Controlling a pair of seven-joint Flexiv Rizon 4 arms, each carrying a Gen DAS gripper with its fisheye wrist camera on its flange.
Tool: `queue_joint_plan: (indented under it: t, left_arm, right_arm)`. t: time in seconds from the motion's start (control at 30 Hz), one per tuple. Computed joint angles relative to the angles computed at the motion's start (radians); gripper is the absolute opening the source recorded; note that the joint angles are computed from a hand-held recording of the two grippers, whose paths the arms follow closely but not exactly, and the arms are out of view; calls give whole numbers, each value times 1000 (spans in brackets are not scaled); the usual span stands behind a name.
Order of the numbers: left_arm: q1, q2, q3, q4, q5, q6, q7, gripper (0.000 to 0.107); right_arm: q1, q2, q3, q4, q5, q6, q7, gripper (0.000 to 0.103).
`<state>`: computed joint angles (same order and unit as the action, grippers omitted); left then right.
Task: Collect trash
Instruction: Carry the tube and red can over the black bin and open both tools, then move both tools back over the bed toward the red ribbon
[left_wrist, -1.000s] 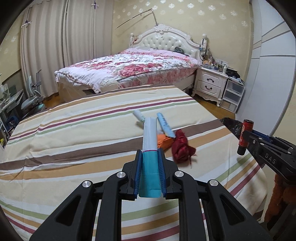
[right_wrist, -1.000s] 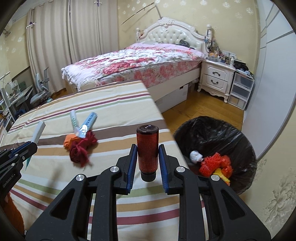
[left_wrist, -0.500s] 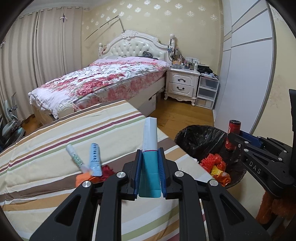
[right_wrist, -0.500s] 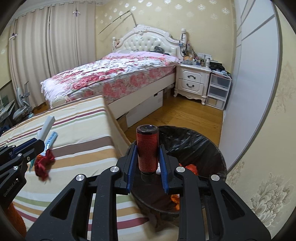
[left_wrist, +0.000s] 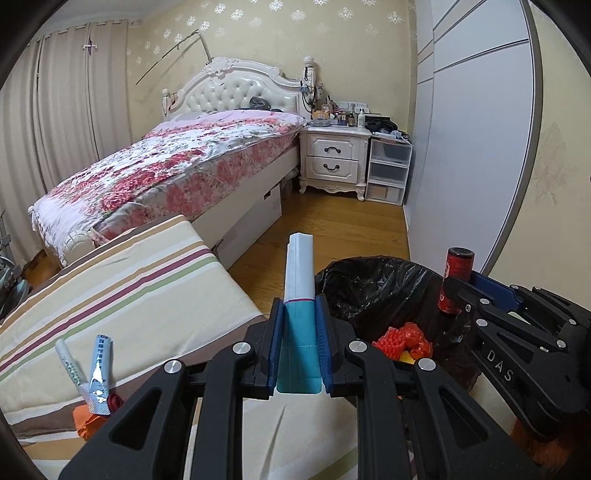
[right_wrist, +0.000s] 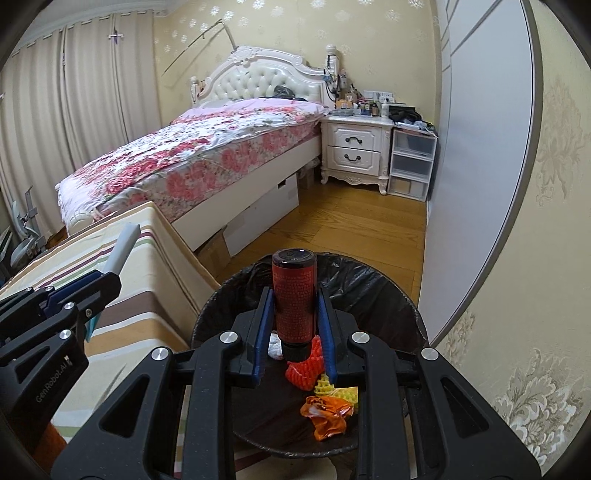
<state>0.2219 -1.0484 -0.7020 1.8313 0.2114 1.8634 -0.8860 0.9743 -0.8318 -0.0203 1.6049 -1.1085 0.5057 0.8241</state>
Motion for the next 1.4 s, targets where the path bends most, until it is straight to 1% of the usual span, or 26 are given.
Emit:
queue_joint_plan:
  t: [0.17,0.27,0.47,0.53,0.6,0.67,0.7,0.8,0.83,0.87,1.0,1.07,1.23,1.4]
  left_arm:
    - [-59,-12,28,-55,-30,-42,16,18]
    - [-73,-24,24,-77,-49,-69,38,19]
    - [-131,-25,65,-112,-101,-86,60,19]
    - [-146,-24,79,-117,-113,-85,62,20]
    - [-164,-23,98,-123,-120,-79,65,26]
    - [-181,-18,119,-126,-130,-69,58,51]
    - [-178,-19,116,-125,-131,-70,56,53]
    - [-180,-16,120,-124,-136,-66,46,61]
    - [-183,-15,123,-125,-138,-62,42,65]
    - [-182,-15,122,-125,-137,-59,38,66]
    - [-171,-9,116,-123,-133,-63,28,70]
    - [-160,1,111,-109,-131,-58,20,71]
    - [-127,27,110,-70,-117,-36,-1,71]
    - [-84,57,120,-28,-103,-20,-34,71]
  right_arm:
    - [-23,1,-1,27,-3,35,34,23]
    - [-33,1,-1,38,0,50,41,23]
    - [-46,0,-5,54,4,70,64,23]
    - [-46,1,-7,60,4,69,75,25]
    - [-46,0,-7,58,6,67,83,28]
    - [-45,2,-8,63,9,58,96,41]
    - [-44,5,-9,68,7,55,105,42]
    - [-41,9,-4,71,12,34,111,43]
    - [-40,10,-2,71,13,28,113,43]
    - [-40,13,-1,74,14,23,116,43]
    - [-41,20,7,79,17,8,121,44]
    - [-40,23,10,80,17,4,125,49]
    - [-34,19,16,63,16,-8,108,49]
    - [-26,2,15,28,15,5,82,50]
